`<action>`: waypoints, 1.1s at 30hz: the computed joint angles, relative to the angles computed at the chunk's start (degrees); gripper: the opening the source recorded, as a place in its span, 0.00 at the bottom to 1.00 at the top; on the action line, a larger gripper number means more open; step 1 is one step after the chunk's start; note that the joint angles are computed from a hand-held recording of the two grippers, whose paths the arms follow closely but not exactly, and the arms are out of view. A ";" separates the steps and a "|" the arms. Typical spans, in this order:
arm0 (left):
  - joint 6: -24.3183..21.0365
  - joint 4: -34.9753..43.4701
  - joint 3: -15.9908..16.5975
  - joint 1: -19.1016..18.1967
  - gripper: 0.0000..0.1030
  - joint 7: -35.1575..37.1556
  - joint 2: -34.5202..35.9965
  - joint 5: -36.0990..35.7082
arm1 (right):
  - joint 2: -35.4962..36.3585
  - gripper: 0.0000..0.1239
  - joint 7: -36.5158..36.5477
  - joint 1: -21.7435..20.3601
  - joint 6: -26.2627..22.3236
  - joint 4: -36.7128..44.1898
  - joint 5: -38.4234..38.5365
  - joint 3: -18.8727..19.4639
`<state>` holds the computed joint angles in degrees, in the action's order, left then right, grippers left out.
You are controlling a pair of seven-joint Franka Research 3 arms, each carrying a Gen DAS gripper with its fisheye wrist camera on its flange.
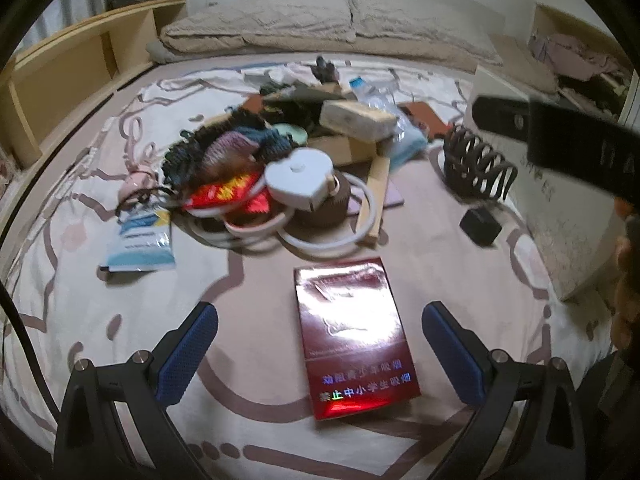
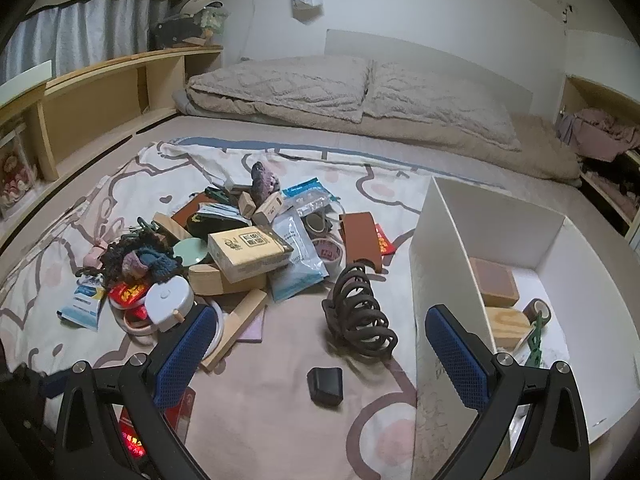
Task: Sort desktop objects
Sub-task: 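Move both tools toward the pile of items on the bed, then lower the left tool over the red cigarette pack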
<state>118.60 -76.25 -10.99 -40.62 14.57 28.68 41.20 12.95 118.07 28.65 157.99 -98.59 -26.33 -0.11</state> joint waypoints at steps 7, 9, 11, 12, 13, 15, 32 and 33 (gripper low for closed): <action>-4.30 3.23 0.38 -0.47 1.00 0.47 2.73 -2.01 | 1.71 0.83 -5.06 -0.64 -1.49 1.35 5.74 1.46; -5.15 3.34 0.56 -0.51 1.00 0.33 2.83 -2.25 | 2.18 0.83 -5.69 -0.05 -1.81 1.70 5.77 1.25; -5.95 3.28 0.68 -0.49 1.00 -0.03 2.76 -2.40 | 2.48 0.83 -6.34 0.36 -2.13 2.00 5.98 1.12; -6.42 3.12 0.74 -0.45 1.00 -0.38 2.66 -2.52 | 2.69 0.83 -6.53 0.57 -2.36 2.25 6.03 1.04; -7.03 2.93 0.80 -0.37 1.00 -0.73 2.53 -2.63 | 2.91 0.83 -6.79 0.69 -2.50 2.46 6.27 1.05; -8.41 2.59 0.94 -0.18 1.00 -1.76 2.25 -2.75 | 3.38 0.83 -7.74 0.67 -2.86 2.86 7.39 1.26; -11.32 -6.51 -0.75 4.28 1.00 -11.27 -4.86 -2.94 | 9.65 0.83 -12.97 3.12 -8.99 8.08 10.19 1.01; -11.24 -6.45 -0.92 4.34 1.00 -11.52 -4.88 -2.67 | 10.35 0.83 -12.97 3.50 -9.49 8.86 10.06 0.85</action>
<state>107.36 -82.70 -11.91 -36.28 3.05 23.80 38.53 23.30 105.11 32.15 148.49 -89.74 -16.27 0.75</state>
